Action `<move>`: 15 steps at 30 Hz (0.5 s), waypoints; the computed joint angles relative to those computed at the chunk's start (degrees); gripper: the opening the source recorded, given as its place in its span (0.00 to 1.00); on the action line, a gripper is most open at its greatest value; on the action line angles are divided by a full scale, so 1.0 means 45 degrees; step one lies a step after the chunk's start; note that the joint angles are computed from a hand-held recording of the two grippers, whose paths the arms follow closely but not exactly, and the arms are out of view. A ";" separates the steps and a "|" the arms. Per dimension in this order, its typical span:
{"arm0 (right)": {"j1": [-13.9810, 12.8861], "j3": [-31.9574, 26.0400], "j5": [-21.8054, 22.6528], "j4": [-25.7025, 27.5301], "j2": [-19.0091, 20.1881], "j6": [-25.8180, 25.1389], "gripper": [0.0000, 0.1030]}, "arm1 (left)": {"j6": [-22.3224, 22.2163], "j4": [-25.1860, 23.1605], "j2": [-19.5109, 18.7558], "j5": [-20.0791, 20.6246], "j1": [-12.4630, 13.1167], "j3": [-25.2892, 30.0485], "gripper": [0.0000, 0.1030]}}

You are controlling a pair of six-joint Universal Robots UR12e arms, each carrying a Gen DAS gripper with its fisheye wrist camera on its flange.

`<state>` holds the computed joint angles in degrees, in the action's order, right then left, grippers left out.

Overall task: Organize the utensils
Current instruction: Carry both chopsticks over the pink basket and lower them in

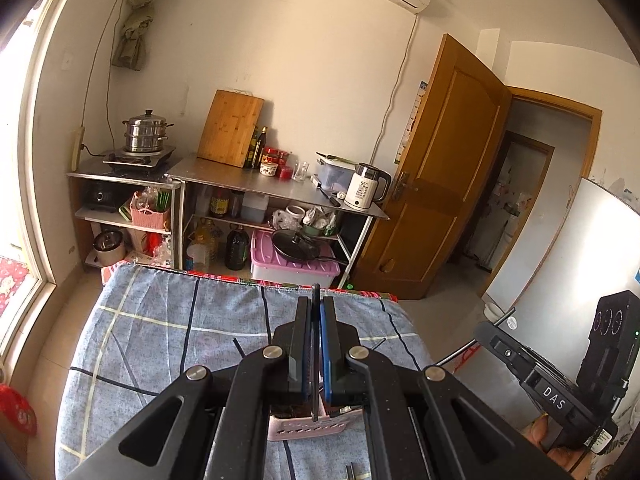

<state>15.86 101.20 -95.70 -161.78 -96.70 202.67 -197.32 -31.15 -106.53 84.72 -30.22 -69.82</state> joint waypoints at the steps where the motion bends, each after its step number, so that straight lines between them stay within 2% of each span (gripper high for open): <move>1: -0.0012 -0.0033 0.0029 -0.0055 0.0061 0.0045 0.04 | -0.0031 0.0023 -0.0048 -0.0012 0.0032 0.0023 0.04; 10: -0.0060 -0.0085 0.0197 0.0042 0.0539 0.0329 0.04 | -0.0537 0.0182 -0.0375 -0.0280 0.0318 -0.0042 0.04; 15: -0.0161 0.0025 0.0465 0.0446 0.0656 0.0531 0.04 | -0.0565 -0.0134 -0.0518 -0.0441 0.0372 -0.0141 0.04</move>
